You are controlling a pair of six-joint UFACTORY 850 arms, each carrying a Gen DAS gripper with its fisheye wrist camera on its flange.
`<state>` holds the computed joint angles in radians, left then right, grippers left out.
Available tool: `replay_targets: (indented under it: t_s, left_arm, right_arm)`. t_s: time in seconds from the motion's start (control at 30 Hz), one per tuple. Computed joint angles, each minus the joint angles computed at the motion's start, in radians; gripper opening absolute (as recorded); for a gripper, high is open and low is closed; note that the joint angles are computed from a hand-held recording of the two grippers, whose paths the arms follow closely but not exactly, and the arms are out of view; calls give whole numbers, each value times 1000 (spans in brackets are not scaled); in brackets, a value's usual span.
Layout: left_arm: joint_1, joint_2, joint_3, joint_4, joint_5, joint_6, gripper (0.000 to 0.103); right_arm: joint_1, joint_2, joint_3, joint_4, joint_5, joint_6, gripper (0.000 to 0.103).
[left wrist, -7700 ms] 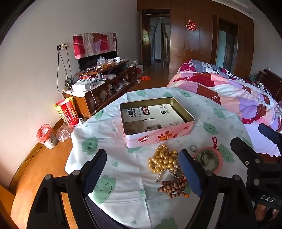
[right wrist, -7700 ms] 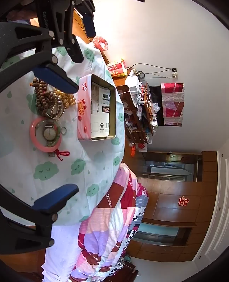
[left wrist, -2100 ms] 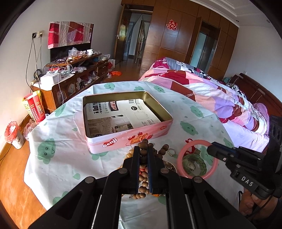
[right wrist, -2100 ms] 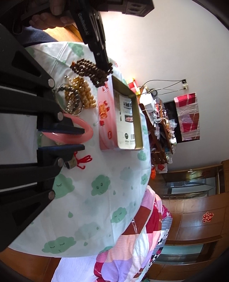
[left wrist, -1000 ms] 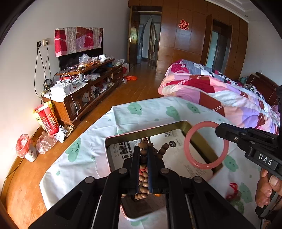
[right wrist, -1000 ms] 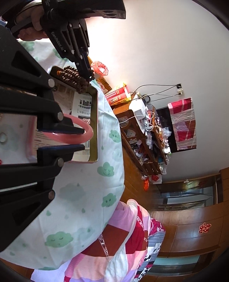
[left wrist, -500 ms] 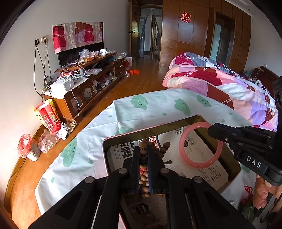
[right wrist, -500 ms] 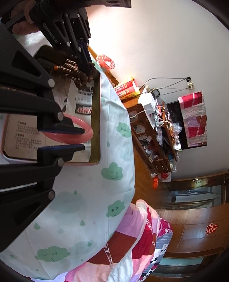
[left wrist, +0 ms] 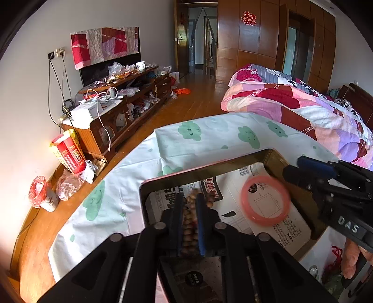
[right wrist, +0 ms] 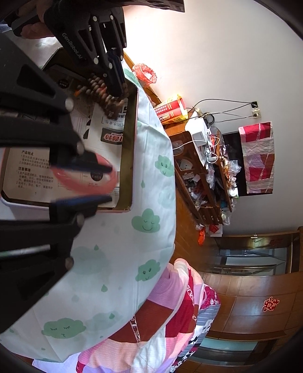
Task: Organize jewelry
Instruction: 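Carry the bead bracelet with the left tool while the right tool carries the pink bangle into the tin, then open both tools to drop the bracelet and bangle into the tin, withdraw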
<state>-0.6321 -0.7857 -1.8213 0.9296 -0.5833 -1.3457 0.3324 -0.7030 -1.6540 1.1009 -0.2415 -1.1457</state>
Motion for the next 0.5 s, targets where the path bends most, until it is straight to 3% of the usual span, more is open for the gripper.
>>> replay_targets:
  t_s: [0.1,0.13,0.3,0.5]
  left_arm:
    - [-7,10,14,55,-24,-58,57]
    - [-10,16,25,86,-26,-90,62]
    - [-10,30,42,97,-24,-113,62]
    - [-12,26,36,85,-30,-109,62]
  right_arm:
    - [-4,10,16,91,3,-79,46]
    - [-5,13,21,110,7,-96,46]
    - [-9,36,51,209,21,-184,59]
    - [-9,52,70,219,35,-192,63]
